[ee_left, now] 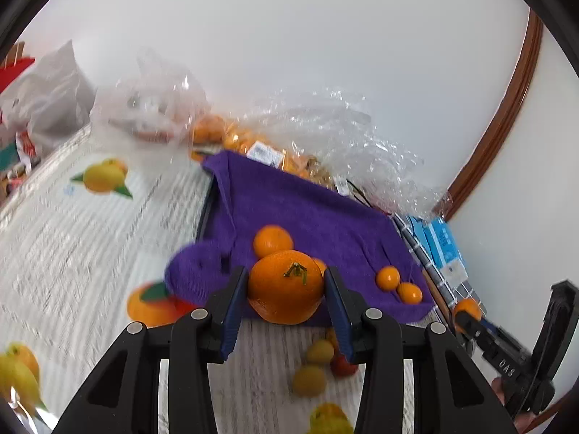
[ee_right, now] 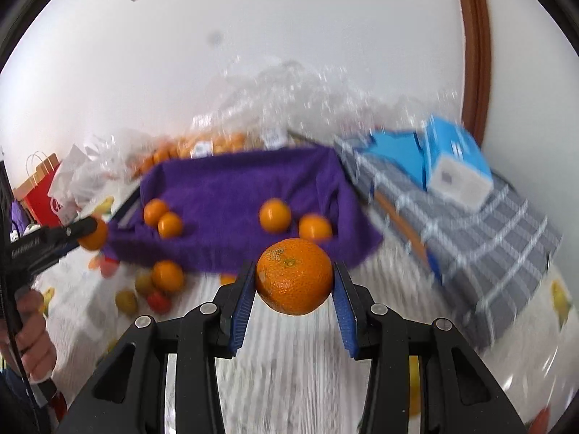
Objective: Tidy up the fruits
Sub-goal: 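Grasp a large orange from the pile with the left gripper while the right gripper holds its orange, then carry both held oranges over the purple towel and lower them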
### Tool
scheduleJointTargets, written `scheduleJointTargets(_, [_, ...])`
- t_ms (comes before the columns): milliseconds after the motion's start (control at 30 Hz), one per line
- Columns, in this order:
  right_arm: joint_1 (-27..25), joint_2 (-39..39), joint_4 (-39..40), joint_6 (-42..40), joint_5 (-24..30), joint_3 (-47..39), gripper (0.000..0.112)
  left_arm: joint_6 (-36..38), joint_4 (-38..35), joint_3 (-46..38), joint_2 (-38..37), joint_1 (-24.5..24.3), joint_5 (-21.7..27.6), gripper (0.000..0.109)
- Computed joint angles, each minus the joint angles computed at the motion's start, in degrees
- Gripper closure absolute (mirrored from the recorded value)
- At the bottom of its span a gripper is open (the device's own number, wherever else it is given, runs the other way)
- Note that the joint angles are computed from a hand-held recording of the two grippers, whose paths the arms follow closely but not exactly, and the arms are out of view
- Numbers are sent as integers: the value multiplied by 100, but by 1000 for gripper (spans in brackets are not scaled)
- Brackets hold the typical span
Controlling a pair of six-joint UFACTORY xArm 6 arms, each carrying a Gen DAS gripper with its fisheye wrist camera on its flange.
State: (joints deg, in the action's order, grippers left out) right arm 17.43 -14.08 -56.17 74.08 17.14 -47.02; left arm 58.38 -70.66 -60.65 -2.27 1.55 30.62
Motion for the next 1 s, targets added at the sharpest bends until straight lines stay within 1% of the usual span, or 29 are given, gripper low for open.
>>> scheduleJointTargets(67, [-18, 176, -38, -57, 61, -267, 71, -184, 237, -224, 131, -65, -153, 68])
scheduleJointTargets(300, [-250, 905, -92, -161, -133, -1149, 71, -421, 380, -927, 634, -301, -364, 68])
scheduleJointTargets(400, [-351, 1231, -181, -246, -85, -1545, 71, -275, 304, -1188, 878, -381, -485, 68])
scheduleJointTargets(467, [-416, 1413, -142, -346, -96, -1724, 71, -245, 270, -1299, 1027, -417, -669, 68])
scheduleJointTargets(533, [-483, 1573, -145, -392, -143, -1837, 71, -120, 99, -1307, 1084, -384, -738, 68])
scheduleJointTargets(567, [-519, 1663, -148, -393, -165, -1883, 71, -51, -26, -1290, 1118, -334, -688, 68])
scheduleJointTargets(633, [-611, 1828, -186, -271, -307, -1910, 71, -97, -58, -1301, 1205, -265, -602, 68])
scheduleJointTargets(667, [-650, 1898, -108, -273, -383, -1908, 71, -201, 30, -1328, 1269, -256, -616, 68])
scheduleJointTargets(733, [-643, 2096, 523, -813, -322, -1979, 71, -376, 205, -1385, 1366, -266, -673, 68])
scheduleJointTargets(800, [-644, 2217, 545, -861, -334, -2049, 71, -429, 249, -1429, 1427, -265, -614, 68])
scheduleJointTargets(833, [-622, 2260, 554, -909, -253, -2089, 71, -473, 297, -1426, 1432, -274, -620, 68])
scheduleJointTargets(900, [-606, 2313, 472, -973, -201, -2117, 71, -413, 273, -1385, 1417, -327, -773, 68])
scheduleJointTargets(933, [-614, 2341, 438, -946, -222, -2128, 71, -394, 290, -1368, 1405, -343, -818, 68])
scheduleJointTargets(1000, [-649, 2394, 629, -1045, -371, -2116, 71, -445, 314, -1351, 1397, -355, -847, 68])
